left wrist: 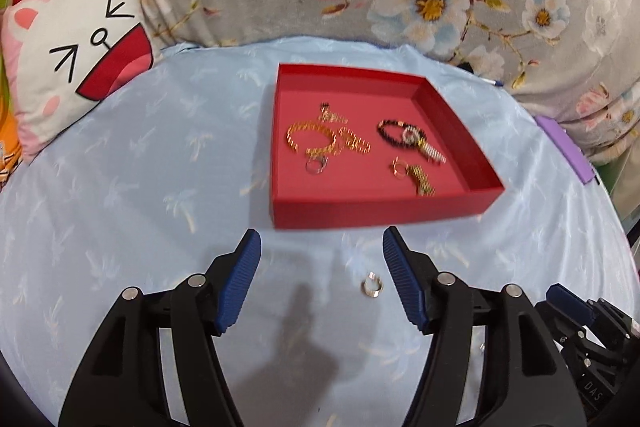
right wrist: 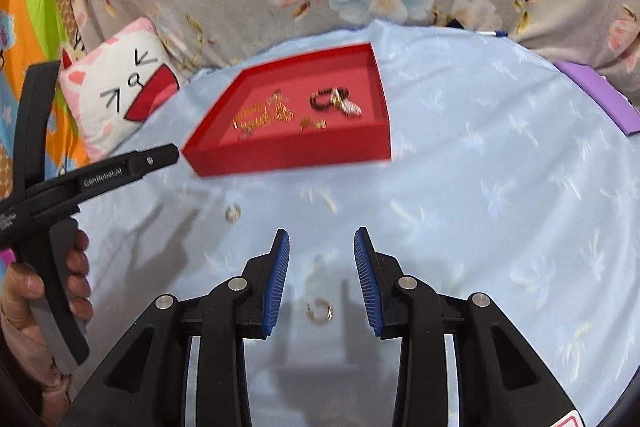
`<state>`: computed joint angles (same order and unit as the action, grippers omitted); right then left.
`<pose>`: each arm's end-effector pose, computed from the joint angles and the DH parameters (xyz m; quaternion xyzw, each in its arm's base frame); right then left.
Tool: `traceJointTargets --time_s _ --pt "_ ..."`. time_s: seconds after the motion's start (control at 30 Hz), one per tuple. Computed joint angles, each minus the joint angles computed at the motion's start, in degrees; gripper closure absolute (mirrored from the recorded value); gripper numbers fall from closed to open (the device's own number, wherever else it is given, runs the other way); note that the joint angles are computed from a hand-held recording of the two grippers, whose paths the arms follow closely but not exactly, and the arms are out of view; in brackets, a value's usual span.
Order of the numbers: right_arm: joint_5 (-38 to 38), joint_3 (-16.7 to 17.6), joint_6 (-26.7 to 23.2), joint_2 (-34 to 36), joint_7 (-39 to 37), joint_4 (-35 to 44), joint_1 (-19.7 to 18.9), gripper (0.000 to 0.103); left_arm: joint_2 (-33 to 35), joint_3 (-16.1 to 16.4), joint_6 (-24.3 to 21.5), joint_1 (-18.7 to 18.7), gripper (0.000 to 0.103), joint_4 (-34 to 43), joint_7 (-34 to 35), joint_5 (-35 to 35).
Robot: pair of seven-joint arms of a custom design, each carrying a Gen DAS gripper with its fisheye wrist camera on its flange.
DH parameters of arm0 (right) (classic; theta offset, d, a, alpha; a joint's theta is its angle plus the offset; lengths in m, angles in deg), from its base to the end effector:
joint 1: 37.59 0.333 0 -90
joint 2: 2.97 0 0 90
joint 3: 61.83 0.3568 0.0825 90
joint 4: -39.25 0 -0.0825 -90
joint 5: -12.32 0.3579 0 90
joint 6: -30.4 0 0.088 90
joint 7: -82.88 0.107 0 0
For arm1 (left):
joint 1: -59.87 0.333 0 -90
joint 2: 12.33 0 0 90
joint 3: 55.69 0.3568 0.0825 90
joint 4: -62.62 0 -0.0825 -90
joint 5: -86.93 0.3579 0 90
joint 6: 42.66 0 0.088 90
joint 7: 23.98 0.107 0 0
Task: Organize jewelry
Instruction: 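Grasp the second gold hoop earring with the right tool, then carry the hoop earring into the red box and open the right tool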
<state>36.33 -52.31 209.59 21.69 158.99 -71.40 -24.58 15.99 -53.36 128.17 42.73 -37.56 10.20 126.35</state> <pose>0.6339 0.2086 0.4059 -0.7096 0.5946 -0.1528 0.3458 0.6644 -0.2267 0.4168 -0.6737 0.6327 -0.3029 0.2323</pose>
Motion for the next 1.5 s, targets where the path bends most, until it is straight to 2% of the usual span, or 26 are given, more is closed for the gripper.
traceJointTargets --time_s 0.1,0.2,0.33,0.47,0.57,0.67,0.77,0.8,0.97,1.23,1.27,1.37,1.5 --pt "-1.1 -2.5 -0.7 -0.5 1.1 -2.2 2.3 0.070 -1.0 1.5 -1.0 -1.8 0.042 -2.6 -1.9 2.2" --pt "-1.2 -2.0 -0.7 0.0 1.3 -3.1 2.3 0.070 -1.7 0.9 -1.2 -1.6 0.042 -4.8 -3.2 2.9" --pt "-4.3 -6.7 -0.5 0.6 3.6 -3.4 6.7 0.070 -2.6 0.7 -1.2 -1.3 0.042 -7.2 -5.1 3.9" --pt "-5.6 -6.7 -1.2 1.4 4.0 -2.7 6.6 0.070 -3.1 0.3 -1.1 -1.0 0.042 -8.5 -6.0 5.0" --pt "-6.9 -8.0 -1.4 2.0 4.8 -2.2 7.7 0.070 -3.1 -0.7 -1.1 -0.4 0.042 -8.8 -5.6 4.7" --pt "-7.9 -8.7 -1.3 2.3 5.5 -1.9 8.2 0.073 -3.0 -1.1 -0.9 -0.2 0.042 -8.8 -5.1 4.4" --pt "-8.8 -9.8 -1.4 2.5 6.4 -1.6 9.2 0.086 -2.8 -1.1 -0.5 -0.5 0.042 -8.5 -5.1 4.3" --pt "-9.2 -10.5 -1.4 2.5 6.8 -1.6 9.7 0.086 -2.6 -1.3 -0.6 -0.4 0.042 -8.3 -4.8 4.0" --pt "-9.3 -9.4 -1.1 2.4 7.1 -1.8 8.6 0.086 -1.6 -2.8 -0.9 0.3 0.042 -7.2 -2.4 1.8" --pt "-5.9 -3.0 0.3 0.2 4.6 -3.7 2.9 0.086 4.0 -8.6 -1.4 4.0 0.042 -0.8 7.6 -8.6" --pt "-5.4 -2.4 0.5 0.0 4.2 -3.8 2.3 0.086 5.1 -8.3 -2.2 3.6 0.042 0.8 8.2 -9.5" --pt "-4.2 -1.3 0.7 -0.4 3.4 -3.9 1.2 0.086 6.9 -4.3 -3.4 0.0 0.047 4.0 7.5 -8.9" --pt "-1.8 2.0 1.1 -0.4 1.5 -3.8 -1.7 0.086 8.2 -2.5 -4.6 -1.7 0.055 6.4 7.6 -7.6"
